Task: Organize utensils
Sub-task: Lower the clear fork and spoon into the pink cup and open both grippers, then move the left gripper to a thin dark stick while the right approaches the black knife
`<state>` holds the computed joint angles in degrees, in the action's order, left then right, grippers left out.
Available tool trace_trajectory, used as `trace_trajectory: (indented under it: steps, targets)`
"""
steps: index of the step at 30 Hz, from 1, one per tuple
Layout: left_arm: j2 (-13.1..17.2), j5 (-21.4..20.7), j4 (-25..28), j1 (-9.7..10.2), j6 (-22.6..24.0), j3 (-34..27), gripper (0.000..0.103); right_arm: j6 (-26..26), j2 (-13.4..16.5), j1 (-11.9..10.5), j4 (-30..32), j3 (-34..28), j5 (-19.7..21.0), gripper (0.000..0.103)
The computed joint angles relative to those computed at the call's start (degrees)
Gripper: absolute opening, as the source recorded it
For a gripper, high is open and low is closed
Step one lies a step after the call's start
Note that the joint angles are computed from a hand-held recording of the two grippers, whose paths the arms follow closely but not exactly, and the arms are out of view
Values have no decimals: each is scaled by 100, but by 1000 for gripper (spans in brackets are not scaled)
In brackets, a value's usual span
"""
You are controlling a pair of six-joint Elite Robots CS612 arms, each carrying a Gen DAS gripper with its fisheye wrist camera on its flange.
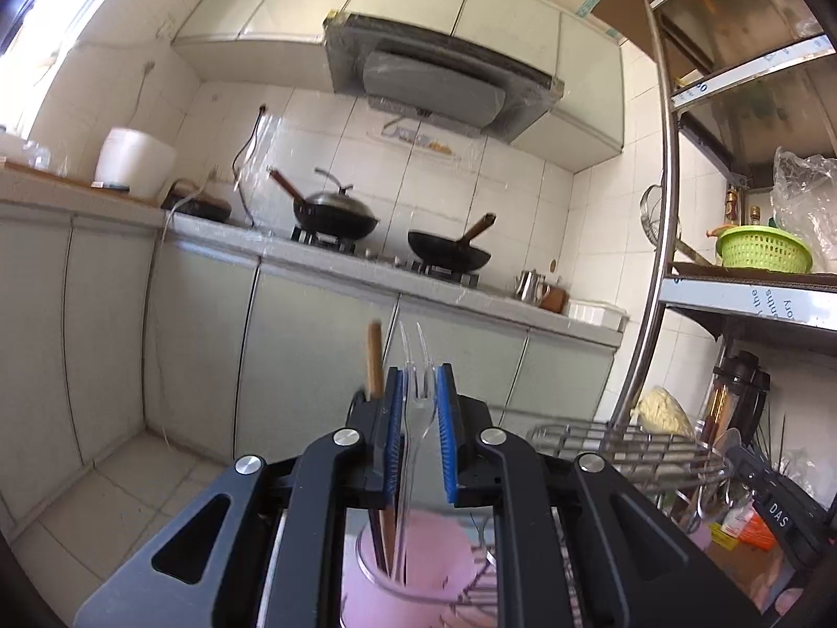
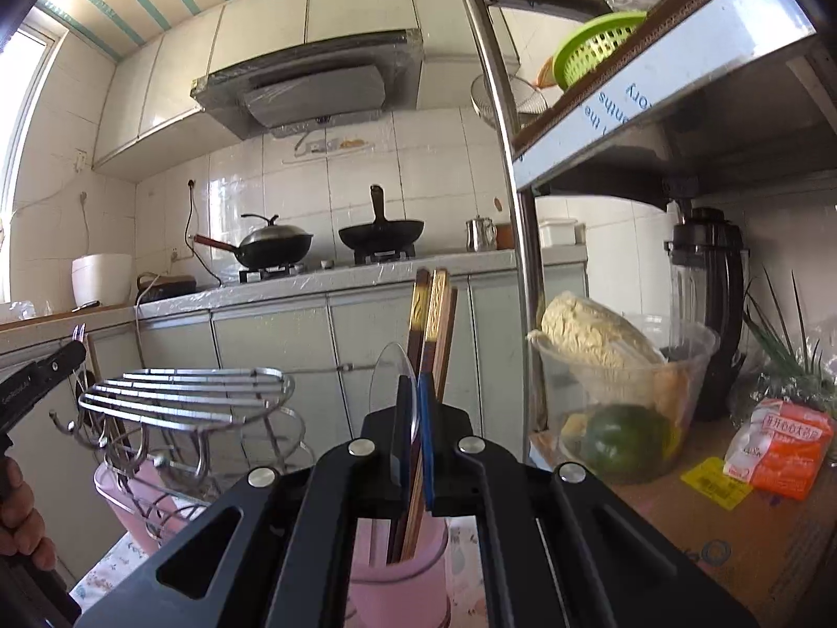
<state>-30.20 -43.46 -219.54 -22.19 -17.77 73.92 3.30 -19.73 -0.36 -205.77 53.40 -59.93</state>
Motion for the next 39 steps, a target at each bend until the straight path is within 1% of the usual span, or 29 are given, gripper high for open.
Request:
trace_trajectory:
  steps: [4,5,7,8,9,10,11,12,14,16,18,21,24,27,28,30,32,34,35,37,39]
  targets:
    - [-129,-264,483,39,-613,271,12,-381,-137,2,522,203,141,4]
    - [-172,-316,603,48,-765,339,12,-448,-163,6,619,241,122,4]
    - [-226,-400,720,60,-932,428,13,-515,-211,6,776,310,91,4]
    - [-274,-461,815,66,-1032,491,13,-501,-232,0,835,341,96,6]
    - [-312,-496,894,69,-1113,539,13,-495,-250,-4,897,363,84,14]
    - [-344,-529,958,70,-1161,578,19,-458,-269,-15,963,386,119,21]
    - [-381,-552,1022,68,-1188,624,27,-388,-279,-36,1008,395,216,37]
    - [-409,-546,1042,62,-1195,659,30,-305,-295,-56,1032,419,299,41]
    - [-459,-472,1005,37,-1167,727,34,-215,-351,-92,1090,491,396,41]
    - [-506,-377,904,-1,-1115,807,34,-199,-429,-124,1111,608,461,41]
    - [-570,-333,915,-30,-1102,892,35,-138,-516,-163,1093,760,531,41]
    - [-732,-474,1122,-64,-1191,1108,35,-92,-666,-235,1205,1011,752,41]
    - [-914,-837,1488,-82,-1421,1373,35,-184,-823,-300,1526,1286,1007,41]
    - [-1046,-1357,1849,-82,-1547,1567,35,-458,-964,-336,2034,1537,1159,41]
    - [-1096,-1570,2064,-82,-1574,1623,35,-621,-1022,-342,2307,1625,1205,41]
    - [-1149,-1961,2404,-68,-1622,1667,35,-973,-1127,-349,2859,1777,1268,41]
    - [-1187,-2393,2819,-44,-1715,1681,35,-1404,-1229,-354,3616,1883,1345,41]
    - [-1188,-2838,3180,-5,-1874,1660,34,-1771,-1293,-367,4355,1936,1530,41]
    - [-1176,-3021,3284,16,-1966,1644,31,-1990,-1320,-369,4739,1950,1617,38]
    - [-1130,-3629,3641,101,-2195,1548,21,-2335,-1342,-365,5427,1942,1761,36]
    - [-1056,-4112,4002,171,-2451,1415,18,-2588,-1334,-355,6153,1866,1857,32]
